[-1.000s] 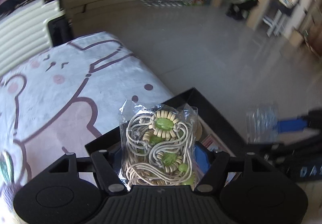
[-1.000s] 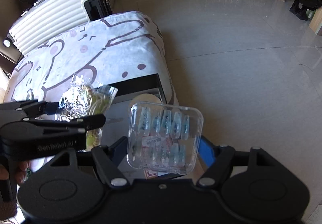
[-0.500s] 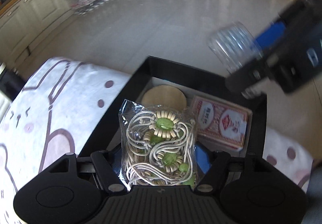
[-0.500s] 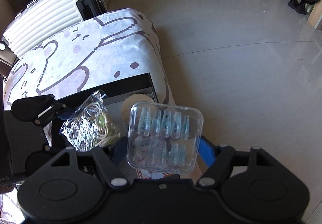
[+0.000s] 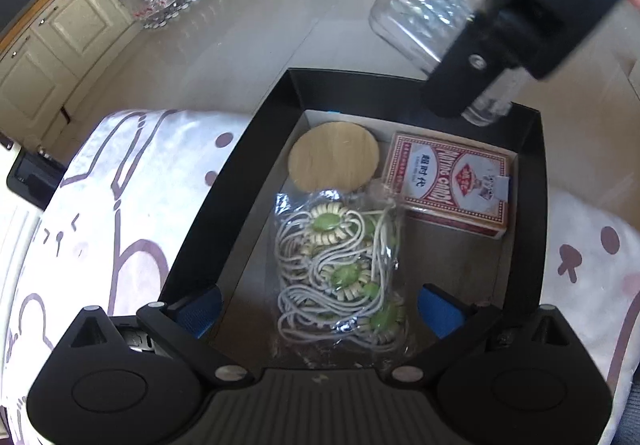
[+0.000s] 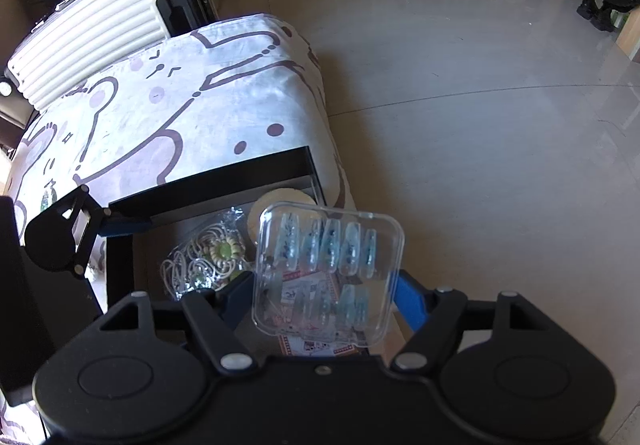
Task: Organize objects
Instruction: 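Carry the necklace bag with the left gripper into the black box and release it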
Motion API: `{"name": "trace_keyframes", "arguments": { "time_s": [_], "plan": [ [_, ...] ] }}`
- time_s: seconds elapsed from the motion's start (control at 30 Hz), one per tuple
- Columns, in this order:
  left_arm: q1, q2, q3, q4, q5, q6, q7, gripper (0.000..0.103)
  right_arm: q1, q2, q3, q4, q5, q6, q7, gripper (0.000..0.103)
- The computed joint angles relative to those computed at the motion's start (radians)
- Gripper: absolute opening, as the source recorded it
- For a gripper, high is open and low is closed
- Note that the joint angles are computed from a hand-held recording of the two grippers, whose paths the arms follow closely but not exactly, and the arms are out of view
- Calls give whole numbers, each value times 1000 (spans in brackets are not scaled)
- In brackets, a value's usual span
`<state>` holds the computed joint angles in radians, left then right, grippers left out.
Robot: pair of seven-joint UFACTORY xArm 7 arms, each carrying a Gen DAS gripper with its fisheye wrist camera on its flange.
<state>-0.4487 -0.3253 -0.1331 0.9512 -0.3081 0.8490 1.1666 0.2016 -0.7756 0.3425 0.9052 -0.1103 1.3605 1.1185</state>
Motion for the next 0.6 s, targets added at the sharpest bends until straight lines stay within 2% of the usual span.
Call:
{"name": "trace_keyframes", "arguments": {
  "time_s": [0.03,0.13,0.2,0.37,0.47,0.53,0.6],
  "plan": [
    [4,-3,-5,-4,9,-13,-11,103,2,4,0,3,1,0,-4,76],
    [24,-25,-40,-50,92,-135,-67,103,10,16,-1,12,7,0,-15,76],
    [29,-31,-47,-65,143,-162,-97,103,16,28,-2,17,12,1,-24,76],
    [23,-33,-39,-70,183,-193,-150,103,35,66,-6,26,22,-3,-52,76],
    [11,-24,1,-33,116,-134,-176,103,50,93,-10,25,27,-4,-77,76],
    [1,-9,54,33,4,-13,-170,103,56,107,-11,26,26,3,-89,76],
    [21,19,84,100,-95,84,-209,103,62,117,-16,23,32,4,-92,76]
  ]
}}
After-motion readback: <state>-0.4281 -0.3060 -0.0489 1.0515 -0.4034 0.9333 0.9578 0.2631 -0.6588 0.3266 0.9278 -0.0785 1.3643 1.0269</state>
